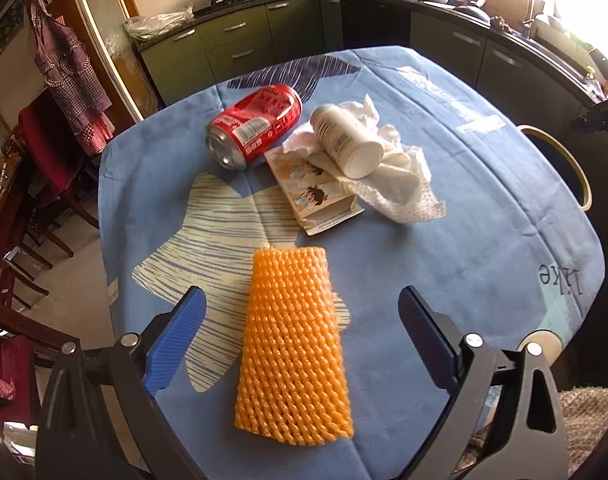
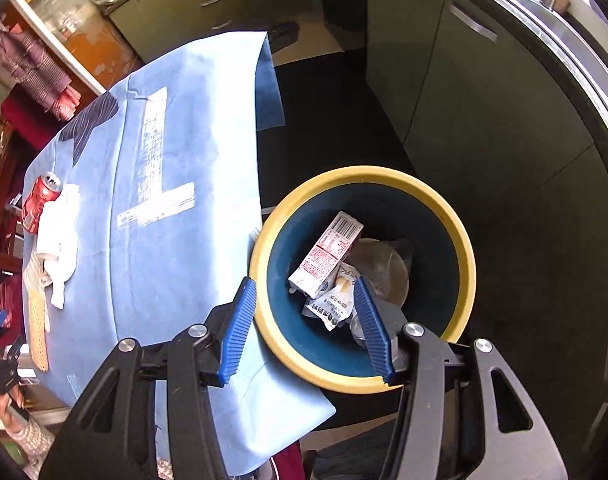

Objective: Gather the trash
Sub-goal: 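Carry the milk carton over the bin and release it, then grasp the orange foam fruit net with the left gripper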

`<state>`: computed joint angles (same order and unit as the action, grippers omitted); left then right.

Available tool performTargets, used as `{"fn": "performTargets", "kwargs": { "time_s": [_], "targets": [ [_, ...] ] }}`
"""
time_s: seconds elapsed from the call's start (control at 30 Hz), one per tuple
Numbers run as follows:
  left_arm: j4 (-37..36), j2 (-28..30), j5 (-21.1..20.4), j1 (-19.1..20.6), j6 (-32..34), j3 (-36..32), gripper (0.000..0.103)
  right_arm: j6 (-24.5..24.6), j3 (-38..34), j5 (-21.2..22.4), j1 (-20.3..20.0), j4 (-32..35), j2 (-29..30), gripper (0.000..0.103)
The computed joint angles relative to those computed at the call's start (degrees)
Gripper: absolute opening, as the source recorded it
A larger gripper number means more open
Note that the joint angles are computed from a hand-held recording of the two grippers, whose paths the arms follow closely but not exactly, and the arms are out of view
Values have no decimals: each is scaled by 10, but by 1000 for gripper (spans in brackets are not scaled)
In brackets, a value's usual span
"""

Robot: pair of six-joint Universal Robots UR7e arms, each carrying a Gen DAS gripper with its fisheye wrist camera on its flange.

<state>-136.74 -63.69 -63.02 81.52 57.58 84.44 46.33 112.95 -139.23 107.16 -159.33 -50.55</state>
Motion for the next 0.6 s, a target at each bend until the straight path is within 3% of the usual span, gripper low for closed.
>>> {"fn": "performTargets", "kwargs": {
  "time_s": [0.13, 0.33, 0.47, 0.5, 0.57, 0.6],
  "targets": [
    [1, 22, 37, 7, -14, -19, 92, -5, -6, 12, -3, 3, 10, 52],
    [11, 35, 57, 17, -16, -31, 92, -16, -16, 25, -10, 7, 21, 53],
    [54, 45, 43, 24, -33, -50, 91, -19, -24, 27, -10, 13, 27, 53],
    [67, 45, 34, 25, -39, -56, 87, -19, -26, 28, -9, 15, 28, 53],
    [97, 48, 18, 28, -54, -70, 50, -18, -28, 28, -9, 22, 29, 53],
    [108, 50, 11, 29, -64, -77, 46, -19, -29, 29, -9, 23, 29, 53]
  ]
}}
